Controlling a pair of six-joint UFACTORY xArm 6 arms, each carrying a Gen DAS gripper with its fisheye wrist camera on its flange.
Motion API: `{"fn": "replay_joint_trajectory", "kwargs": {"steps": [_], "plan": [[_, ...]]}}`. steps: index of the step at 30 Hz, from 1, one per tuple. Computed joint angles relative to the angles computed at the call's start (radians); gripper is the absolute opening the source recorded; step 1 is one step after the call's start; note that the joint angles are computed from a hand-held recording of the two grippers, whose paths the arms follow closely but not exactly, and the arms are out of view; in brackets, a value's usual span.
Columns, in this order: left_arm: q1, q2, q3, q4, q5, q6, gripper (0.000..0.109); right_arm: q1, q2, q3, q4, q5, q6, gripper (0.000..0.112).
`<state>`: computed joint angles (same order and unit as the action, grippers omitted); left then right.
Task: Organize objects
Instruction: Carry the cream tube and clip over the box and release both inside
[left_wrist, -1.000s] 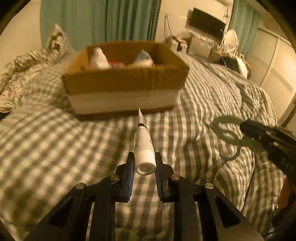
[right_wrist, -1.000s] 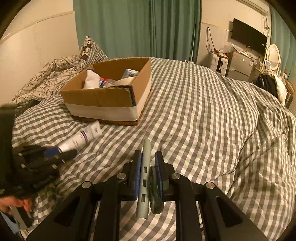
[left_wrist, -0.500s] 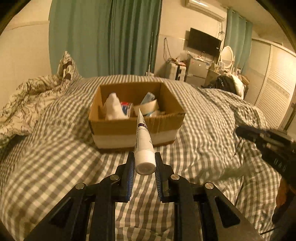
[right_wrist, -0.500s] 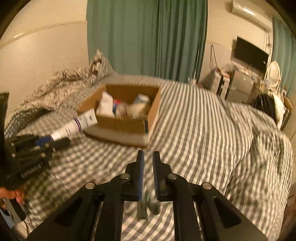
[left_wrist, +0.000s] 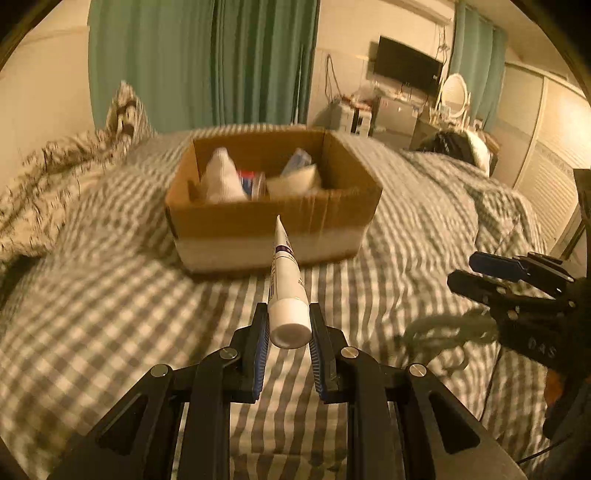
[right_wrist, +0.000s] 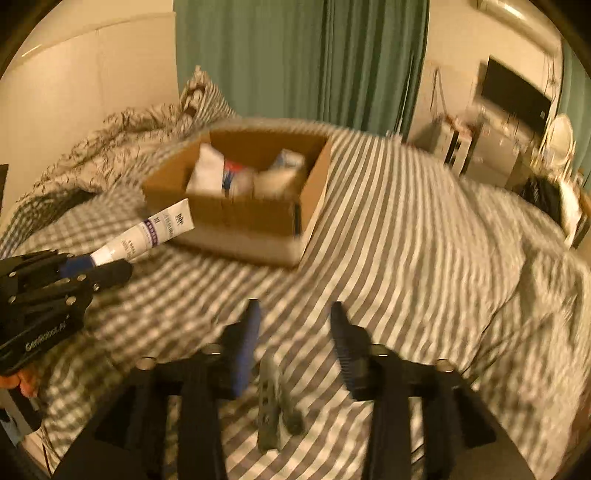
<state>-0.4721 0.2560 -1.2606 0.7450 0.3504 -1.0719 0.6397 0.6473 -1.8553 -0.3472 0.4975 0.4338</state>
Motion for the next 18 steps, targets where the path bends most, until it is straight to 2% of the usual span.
{"fn": "replay_joint_trajectory", "kwargs": {"steps": [3, 7, 8, 9, 11, 14, 18], "plan": [[-0.002, 0.010, 0.012, 0.000, -0.006, -0.007, 0.020, 0.002, -0.003, 0.033, 0.053, -0.017, -0.040, 0.053], [-0.009, 0.004, 0.026, 0.003, -0.013, -0.013, 0.020, 0.009, 0.009, 0.032, 0.086, 0.011, -0.076, 0.053], [-0.009, -0.001, 0.029, 0.008, -0.017, -0.020, 0.020, 0.010, 0.007, 0.037, 0.077, 0.019, -0.067, 0.050], [-0.009, -0.005, 0.031, 0.014, -0.020, -0.028, 0.020, 0.011, 0.014, 0.029, 0.077, 0.036, -0.062, 0.036], [-0.009, -0.021, 0.040, 0.038, -0.029, -0.050, 0.020, 0.009, 0.013, 0.038, 0.090, 0.052, -0.060, 0.023], [-0.007, -0.043, 0.052, 0.078, -0.037, -0.082, 0.020, 0.008, -0.020, 0.092, 0.088, 0.025, -0.046, 0.017], [0.002, -0.066, 0.049, 0.088, -0.041, -0.088, 0.020, 0.010, -0.041, 0.091, 0.029, 0.014, 0.004, 0.017]]}}
